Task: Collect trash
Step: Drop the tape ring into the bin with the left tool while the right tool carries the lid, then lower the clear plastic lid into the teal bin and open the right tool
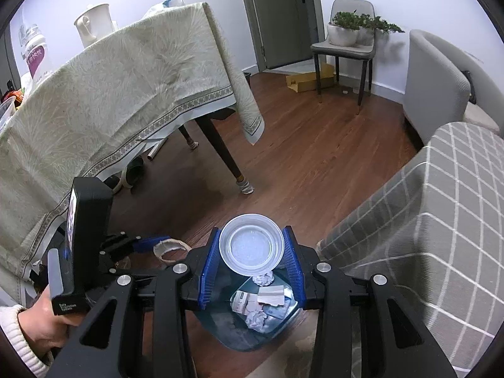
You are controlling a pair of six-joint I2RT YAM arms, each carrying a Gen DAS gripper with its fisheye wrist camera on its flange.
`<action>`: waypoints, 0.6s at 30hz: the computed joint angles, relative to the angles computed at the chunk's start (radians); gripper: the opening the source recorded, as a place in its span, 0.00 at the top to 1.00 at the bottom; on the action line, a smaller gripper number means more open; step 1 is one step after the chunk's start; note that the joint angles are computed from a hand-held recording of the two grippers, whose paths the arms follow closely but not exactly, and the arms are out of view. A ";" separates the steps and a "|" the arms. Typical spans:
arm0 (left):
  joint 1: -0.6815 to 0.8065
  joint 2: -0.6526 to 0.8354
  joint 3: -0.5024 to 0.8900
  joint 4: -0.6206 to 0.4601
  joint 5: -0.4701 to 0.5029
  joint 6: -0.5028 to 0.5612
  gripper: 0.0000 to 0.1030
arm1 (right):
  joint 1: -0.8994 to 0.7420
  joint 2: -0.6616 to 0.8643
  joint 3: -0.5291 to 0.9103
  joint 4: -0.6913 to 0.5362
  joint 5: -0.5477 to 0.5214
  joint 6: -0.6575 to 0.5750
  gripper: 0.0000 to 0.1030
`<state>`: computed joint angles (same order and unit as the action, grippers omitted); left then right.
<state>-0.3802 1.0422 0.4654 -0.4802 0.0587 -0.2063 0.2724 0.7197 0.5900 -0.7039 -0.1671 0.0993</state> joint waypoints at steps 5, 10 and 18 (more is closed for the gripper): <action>0.051 0.055 -0.012 0.007 0.033 0.043 0.40 | 0.089 0.074 -0.008 0.073 0.047 0.056 0.61; 0.085 0.074 -0.022 -0.008 0.069 0.084 0.31 | 0.128 0.139 -0.023 0.133 0.071 0.093 0.61; 0.165 -0.008 -0.025 -0.076 0.089 0.145 0.23 | 0.145 0.250 -0.064 0.223 0.075 0.136 0.61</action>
